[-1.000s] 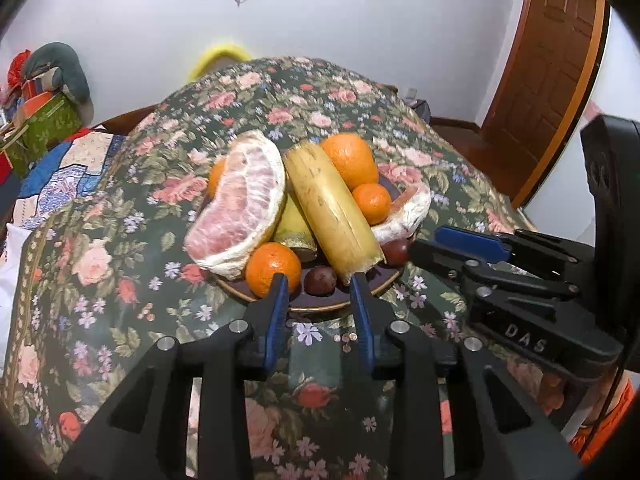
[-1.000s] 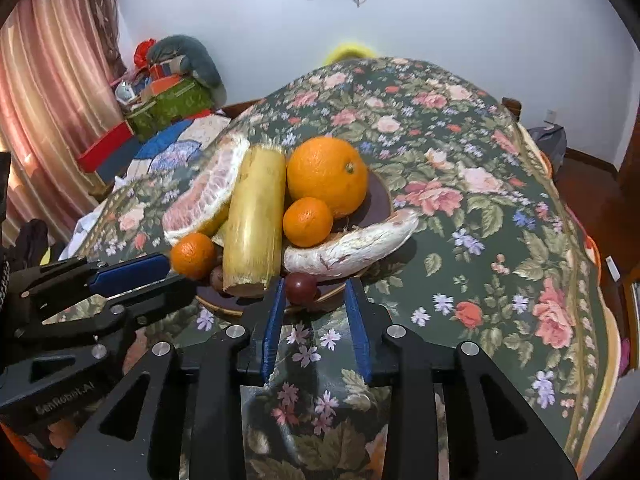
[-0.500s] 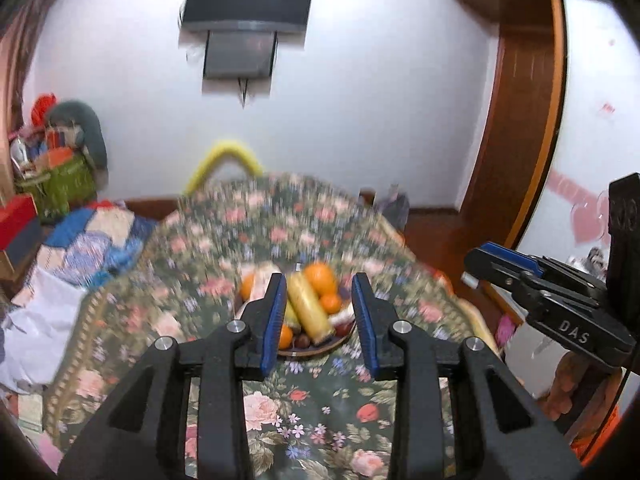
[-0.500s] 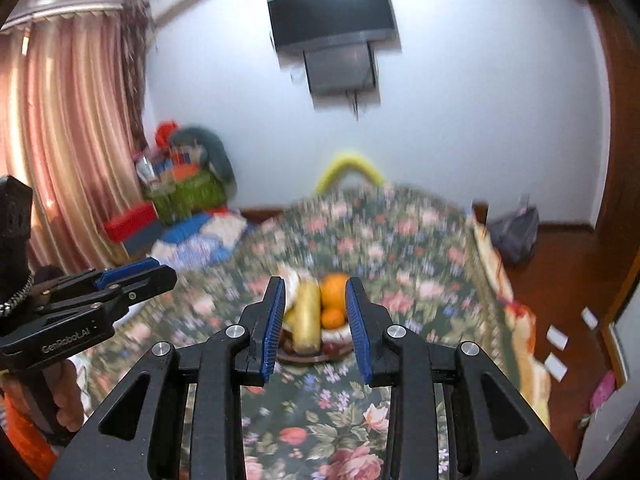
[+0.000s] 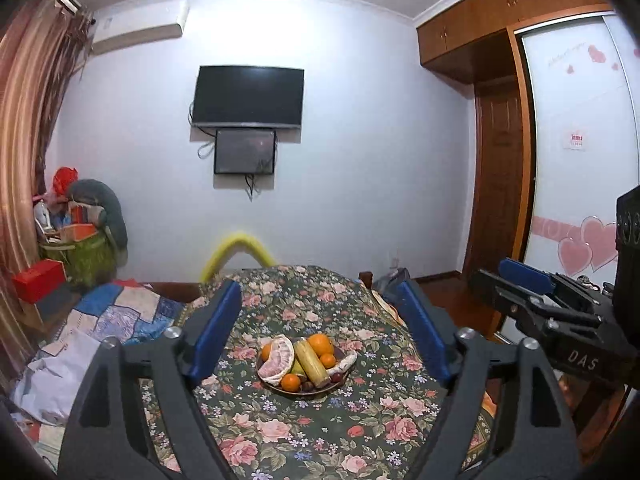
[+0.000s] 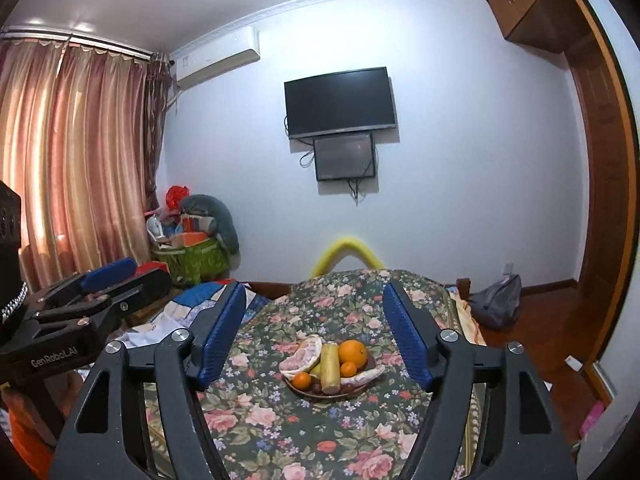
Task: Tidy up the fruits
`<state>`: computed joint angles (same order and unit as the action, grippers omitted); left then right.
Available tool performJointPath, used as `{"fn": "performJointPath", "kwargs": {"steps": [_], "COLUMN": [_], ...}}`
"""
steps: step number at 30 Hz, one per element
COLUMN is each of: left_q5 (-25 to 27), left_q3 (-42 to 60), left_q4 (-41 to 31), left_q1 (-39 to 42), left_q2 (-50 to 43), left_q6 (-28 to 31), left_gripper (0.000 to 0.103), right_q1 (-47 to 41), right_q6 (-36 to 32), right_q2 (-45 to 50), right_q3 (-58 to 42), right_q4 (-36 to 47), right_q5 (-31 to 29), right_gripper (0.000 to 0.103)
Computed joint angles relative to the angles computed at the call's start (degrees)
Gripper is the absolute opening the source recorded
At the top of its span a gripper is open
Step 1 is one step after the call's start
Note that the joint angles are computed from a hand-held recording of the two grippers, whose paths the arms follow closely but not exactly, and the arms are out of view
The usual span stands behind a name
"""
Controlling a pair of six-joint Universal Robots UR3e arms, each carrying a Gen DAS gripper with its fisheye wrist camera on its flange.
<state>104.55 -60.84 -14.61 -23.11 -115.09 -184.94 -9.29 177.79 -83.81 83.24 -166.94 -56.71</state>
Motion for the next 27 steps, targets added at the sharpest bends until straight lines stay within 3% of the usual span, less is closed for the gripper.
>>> {"fn": "performJointPath", "kwargs": {"steps": [2, 6, 10, 27], "left_q5": [0.7, 1.9, 1.9, 2.7], "left_q3": [-1.0, -5.0, -8.0, -9.4], "left_q4": [0.8, 3.4, 4.7, 6.0], "left_q1": [-0.3, -0.6, -0.3, -1.1], "left_q2": [0.5, 2.4, 4.2, 3.8], "left_q6": [0.2, 0.1, -0.3, -0.4], "left_gripper": [0.088, 0.098, 0.100, 0.103], "right_q1": [0.5, 1.4, 1.6, 1.9], "right_q6": [0.0, 0.9, 1.4, 1.3], "right_q2": [0.4, -0.4, -2.3, -3.9], "right_q3": [0.1, 2.7, 5.8, 8.5], "right_q4": [-0.8, -3.8, -6.4, -7.7], "right_q5": [-0.9, -2.9, -4.5, -6.5], "right_gripper": [0.082, 0.089, 0.102, 0.103]}}
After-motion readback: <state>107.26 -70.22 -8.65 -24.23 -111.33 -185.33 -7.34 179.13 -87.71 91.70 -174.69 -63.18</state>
